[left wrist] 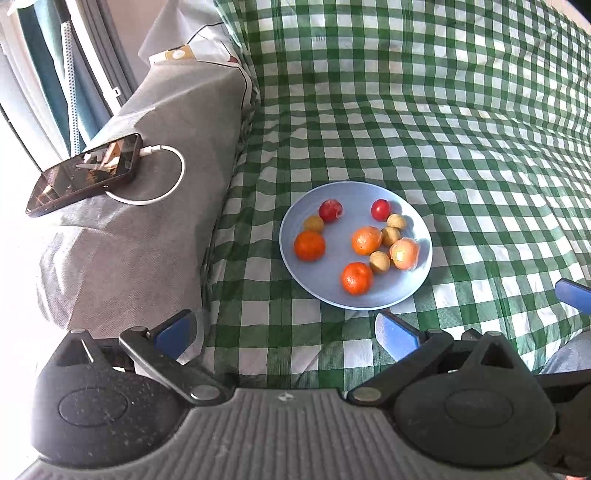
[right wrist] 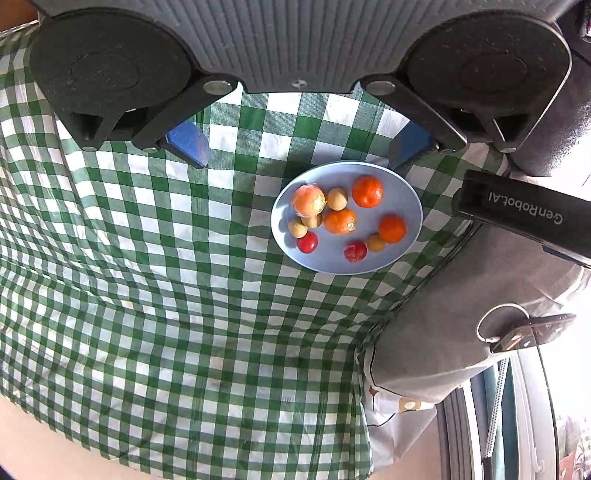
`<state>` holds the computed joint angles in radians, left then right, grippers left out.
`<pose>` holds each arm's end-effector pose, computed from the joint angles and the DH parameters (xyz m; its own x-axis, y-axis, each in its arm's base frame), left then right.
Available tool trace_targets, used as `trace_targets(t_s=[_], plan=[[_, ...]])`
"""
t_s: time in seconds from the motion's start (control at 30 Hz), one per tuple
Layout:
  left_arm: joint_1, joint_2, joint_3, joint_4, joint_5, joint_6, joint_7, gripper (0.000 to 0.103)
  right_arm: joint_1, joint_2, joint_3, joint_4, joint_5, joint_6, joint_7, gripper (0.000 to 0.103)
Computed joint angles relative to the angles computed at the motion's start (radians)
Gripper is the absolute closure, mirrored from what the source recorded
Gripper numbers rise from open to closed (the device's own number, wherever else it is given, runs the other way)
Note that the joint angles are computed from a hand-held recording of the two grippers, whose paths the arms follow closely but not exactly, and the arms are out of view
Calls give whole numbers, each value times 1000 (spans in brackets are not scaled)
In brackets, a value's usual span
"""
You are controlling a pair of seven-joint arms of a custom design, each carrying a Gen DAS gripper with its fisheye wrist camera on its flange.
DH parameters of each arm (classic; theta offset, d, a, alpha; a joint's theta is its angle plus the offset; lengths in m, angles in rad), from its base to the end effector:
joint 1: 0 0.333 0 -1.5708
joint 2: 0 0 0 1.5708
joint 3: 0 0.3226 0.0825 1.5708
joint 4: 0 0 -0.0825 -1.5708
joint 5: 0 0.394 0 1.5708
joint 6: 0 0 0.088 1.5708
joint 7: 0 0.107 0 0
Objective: Organize fruits
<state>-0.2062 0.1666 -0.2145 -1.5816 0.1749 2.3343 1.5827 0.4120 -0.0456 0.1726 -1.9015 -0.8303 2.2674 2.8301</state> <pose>0.6164 -0.2598 0.6111 -0.4378 -0.8876 -0.1431 -0.7117 0.4394 -0.5481 0.5056 0.3141 0.5722 -0.2653 -0.9636 0.0327 -0.6555 0.1554 -0.7390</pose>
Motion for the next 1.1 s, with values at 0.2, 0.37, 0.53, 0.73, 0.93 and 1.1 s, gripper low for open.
trace_targets(t_s=[0.2, 0.37, 0.53, 0.73, 0.93, 1.1], plan=[[2, -24, 1, -23, 4, 15, -3, 0, 7, -5, 7, 4, -24, -12, 17, 1], [4, -27, 1, -23, -4, 11, 3, 0, 8, -10, 10, 3, -33, -20, 24, 1], [3, -25, 2, -20, 3, 4, -4, 0, 8, -10, 12, 6, -34, -25, 24, 1], [3, -23, 1, -17, 0, 5, 2, 0, 8, -10, 11, 8, -33, -25, 21, 1], [2, -22, 1, -18, 2, 5, 2, 0, 7, -7, 10, 15, -33, -28, 18, 1], [2, -23, 1, -19, 3, 6, 3, 0, 7, -8, 9, 14, -33, -27, 15, 1]])
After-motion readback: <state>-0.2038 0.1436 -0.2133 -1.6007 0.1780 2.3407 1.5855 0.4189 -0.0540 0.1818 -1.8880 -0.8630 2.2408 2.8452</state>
